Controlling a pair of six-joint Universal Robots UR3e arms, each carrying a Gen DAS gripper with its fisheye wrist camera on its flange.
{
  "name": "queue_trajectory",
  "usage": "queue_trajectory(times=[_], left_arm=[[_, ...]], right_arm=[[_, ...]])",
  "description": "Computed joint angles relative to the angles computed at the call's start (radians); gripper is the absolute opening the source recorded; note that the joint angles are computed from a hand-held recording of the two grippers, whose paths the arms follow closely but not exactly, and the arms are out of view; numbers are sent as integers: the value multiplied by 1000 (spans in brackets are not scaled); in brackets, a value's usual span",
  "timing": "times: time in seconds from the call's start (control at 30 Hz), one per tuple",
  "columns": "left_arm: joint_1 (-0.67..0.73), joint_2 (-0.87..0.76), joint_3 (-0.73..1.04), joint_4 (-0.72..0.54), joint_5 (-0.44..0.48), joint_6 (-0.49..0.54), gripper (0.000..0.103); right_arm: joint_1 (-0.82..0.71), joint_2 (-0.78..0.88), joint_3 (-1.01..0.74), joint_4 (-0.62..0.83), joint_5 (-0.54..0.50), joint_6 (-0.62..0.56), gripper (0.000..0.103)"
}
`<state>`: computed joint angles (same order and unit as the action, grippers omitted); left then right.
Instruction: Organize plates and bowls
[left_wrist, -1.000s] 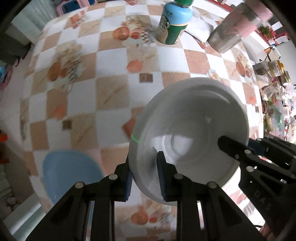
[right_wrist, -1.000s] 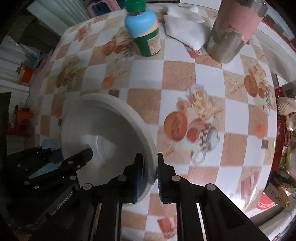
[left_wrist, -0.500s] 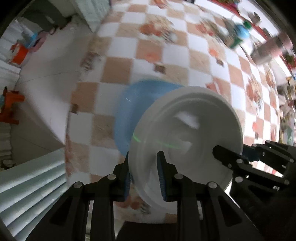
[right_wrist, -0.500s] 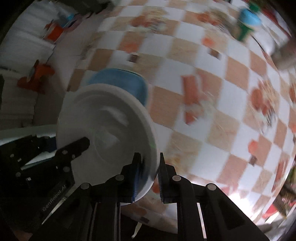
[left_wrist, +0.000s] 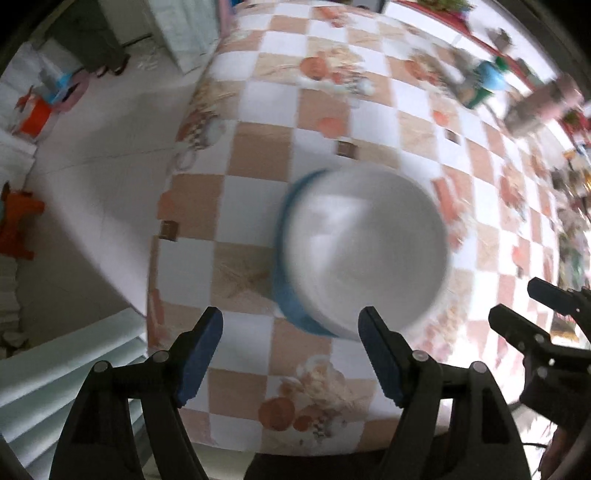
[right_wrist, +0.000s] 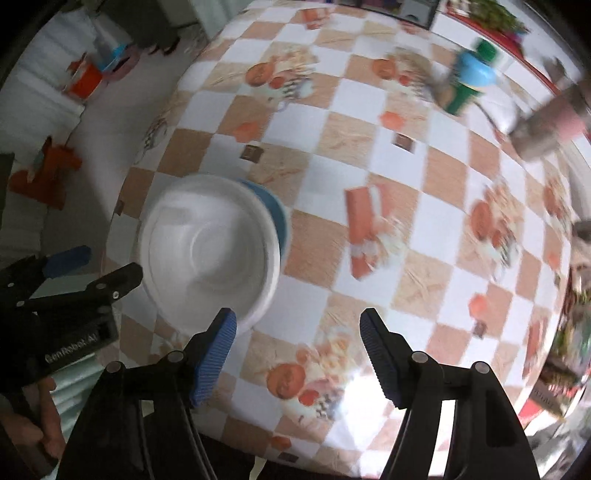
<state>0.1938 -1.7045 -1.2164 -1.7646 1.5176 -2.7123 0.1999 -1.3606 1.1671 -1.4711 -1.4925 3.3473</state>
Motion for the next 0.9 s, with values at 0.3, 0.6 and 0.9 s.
queue_trajectory(times=[0.3,0.6,0.9], left_arm=[[-236,51,42,-48,-83,56,79],[-433,1,110,-1,-33,-171,79],[-370,98,49,-22,80,-305,79]], right_arm=[[-150,-378,292,104,-55,42,71],[-458,-653,414,228,-13,-201,71],[-411,-584,351,197,74,-364,71]])
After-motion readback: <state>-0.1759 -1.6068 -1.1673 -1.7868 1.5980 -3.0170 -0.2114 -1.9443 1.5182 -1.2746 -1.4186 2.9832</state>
